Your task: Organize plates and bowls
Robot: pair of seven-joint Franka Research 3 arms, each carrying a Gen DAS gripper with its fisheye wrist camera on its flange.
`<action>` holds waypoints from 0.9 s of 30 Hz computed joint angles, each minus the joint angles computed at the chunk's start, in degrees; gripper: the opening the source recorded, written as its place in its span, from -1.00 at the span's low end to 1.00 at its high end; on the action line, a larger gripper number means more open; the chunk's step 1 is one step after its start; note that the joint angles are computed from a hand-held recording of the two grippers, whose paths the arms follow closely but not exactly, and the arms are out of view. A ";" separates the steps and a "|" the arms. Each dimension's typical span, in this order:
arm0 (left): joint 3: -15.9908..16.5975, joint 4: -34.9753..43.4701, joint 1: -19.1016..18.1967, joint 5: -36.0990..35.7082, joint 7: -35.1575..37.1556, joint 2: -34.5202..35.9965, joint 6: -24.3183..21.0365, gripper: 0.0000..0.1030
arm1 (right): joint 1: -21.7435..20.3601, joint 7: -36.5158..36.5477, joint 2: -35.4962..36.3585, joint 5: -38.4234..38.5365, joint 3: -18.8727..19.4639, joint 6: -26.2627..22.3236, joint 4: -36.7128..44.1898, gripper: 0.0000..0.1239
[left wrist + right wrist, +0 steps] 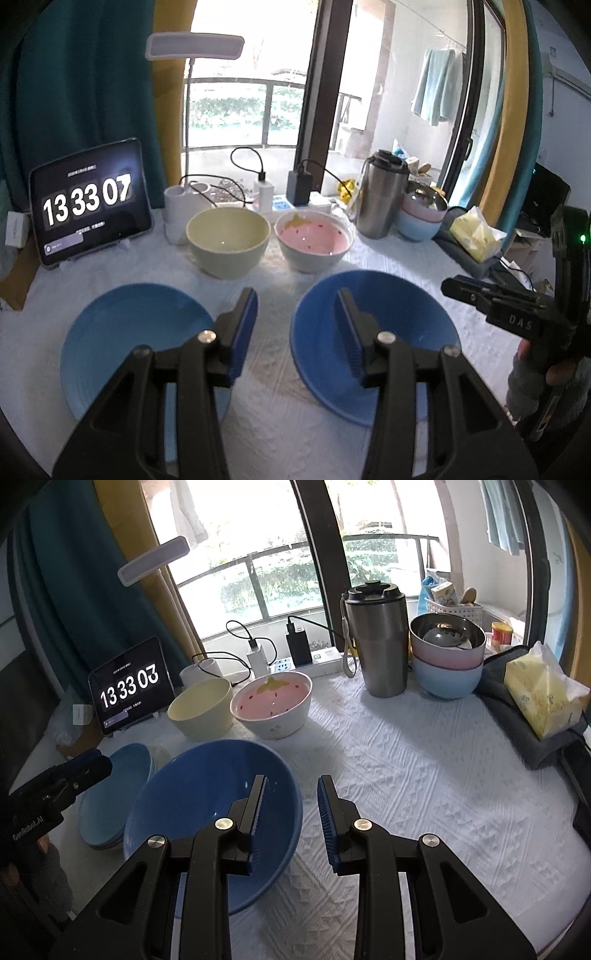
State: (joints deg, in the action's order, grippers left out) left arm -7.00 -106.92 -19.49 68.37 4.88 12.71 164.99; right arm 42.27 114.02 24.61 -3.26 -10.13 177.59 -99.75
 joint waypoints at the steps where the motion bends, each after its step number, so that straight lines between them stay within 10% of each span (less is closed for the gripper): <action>1: -0.12 0.52 0.09 -0.57 0.75 0.39 -0.09 -0.12 | -0.44 -0.41 0.33 0.08 0.35 -0.43 0.72 -0.53; 27: -0.68 17.82 -0.51 -30.51 34.91 12.23 -4.89 -0.12 | -5.76 -2.74 3.74 -4.28 5.08 -14.09 13.16 -0.44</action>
State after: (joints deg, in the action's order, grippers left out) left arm -7.68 -89.10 -20.01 37.85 39.79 24.94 160.10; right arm 36.51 111.28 28.35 -7.54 -5.05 163.49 -86.60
